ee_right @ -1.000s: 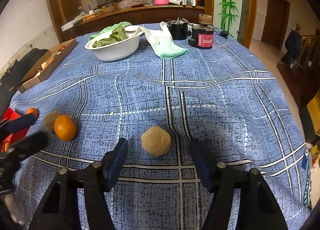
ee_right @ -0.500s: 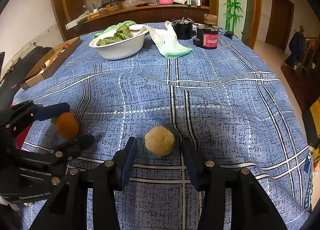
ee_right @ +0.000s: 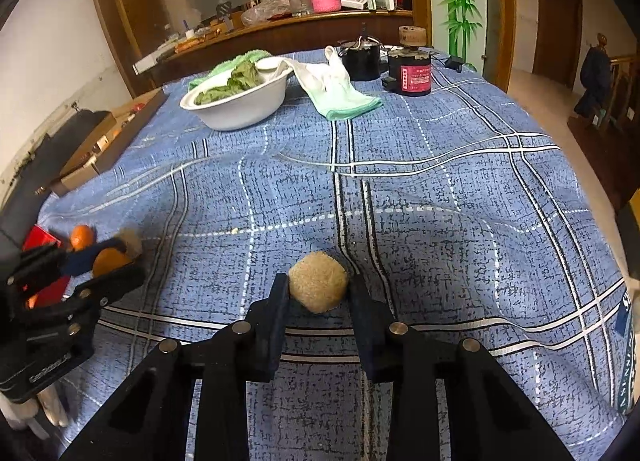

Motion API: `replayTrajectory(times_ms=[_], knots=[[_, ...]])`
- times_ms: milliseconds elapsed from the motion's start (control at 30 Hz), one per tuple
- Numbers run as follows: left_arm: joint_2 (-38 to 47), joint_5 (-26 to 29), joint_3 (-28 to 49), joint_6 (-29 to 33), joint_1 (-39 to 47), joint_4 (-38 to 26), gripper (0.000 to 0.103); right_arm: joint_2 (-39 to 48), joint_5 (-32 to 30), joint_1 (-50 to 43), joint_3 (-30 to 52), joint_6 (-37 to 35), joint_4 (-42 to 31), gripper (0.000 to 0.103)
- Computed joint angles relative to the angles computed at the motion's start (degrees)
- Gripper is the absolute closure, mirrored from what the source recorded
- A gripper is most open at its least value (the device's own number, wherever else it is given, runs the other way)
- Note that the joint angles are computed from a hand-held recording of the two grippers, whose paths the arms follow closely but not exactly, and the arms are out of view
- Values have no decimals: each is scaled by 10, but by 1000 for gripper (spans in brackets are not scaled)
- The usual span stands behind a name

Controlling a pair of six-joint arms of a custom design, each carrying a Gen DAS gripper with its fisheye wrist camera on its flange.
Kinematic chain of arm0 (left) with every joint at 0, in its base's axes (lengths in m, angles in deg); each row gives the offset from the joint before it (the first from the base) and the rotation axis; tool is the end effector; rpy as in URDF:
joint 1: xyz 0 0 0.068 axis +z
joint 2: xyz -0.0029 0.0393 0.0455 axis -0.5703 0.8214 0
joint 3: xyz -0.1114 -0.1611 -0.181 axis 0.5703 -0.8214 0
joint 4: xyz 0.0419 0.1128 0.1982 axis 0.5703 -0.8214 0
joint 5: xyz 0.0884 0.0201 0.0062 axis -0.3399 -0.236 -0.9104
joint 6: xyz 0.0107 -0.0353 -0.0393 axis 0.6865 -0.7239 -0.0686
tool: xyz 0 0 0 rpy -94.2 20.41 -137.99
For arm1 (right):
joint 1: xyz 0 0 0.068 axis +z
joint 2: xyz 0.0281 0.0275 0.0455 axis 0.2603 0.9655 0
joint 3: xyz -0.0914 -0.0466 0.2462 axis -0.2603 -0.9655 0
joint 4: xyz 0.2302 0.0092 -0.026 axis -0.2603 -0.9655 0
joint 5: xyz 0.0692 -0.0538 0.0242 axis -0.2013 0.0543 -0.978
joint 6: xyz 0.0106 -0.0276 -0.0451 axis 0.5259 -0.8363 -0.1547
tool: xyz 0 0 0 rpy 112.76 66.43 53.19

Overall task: Organize fruits
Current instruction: 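Grasp a round tan biscuit with the right gripper while the left gripper grasps a mandarin orange, then carry the biscuit and the orange into the red tray and open both grippers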

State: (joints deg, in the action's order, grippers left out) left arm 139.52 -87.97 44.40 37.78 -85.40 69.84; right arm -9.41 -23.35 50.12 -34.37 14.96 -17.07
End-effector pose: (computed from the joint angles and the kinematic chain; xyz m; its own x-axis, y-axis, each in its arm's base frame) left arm 0.1947 -0.2299 0.1708 -0.5742 0.4926 -0.6540 0.6423 0.7664 0.0133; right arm 0.1345 0.0803 0.1404 -0.7438 0.2964 -0.5991 0.1940 0.9534 0.2308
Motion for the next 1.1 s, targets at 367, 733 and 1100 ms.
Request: replayTrajectory(times_ms=[367,733,1100], knots=[[-225,-16,-122,-93,16,-49,70,-51,102,115,12,47,-26,71],[-485,-57,-196,-110,117,-212,70,61,187,314,144,162,-105,71],[-622,135,-230,36,486,-306,70,252,160,398,349,115,-88,71]])
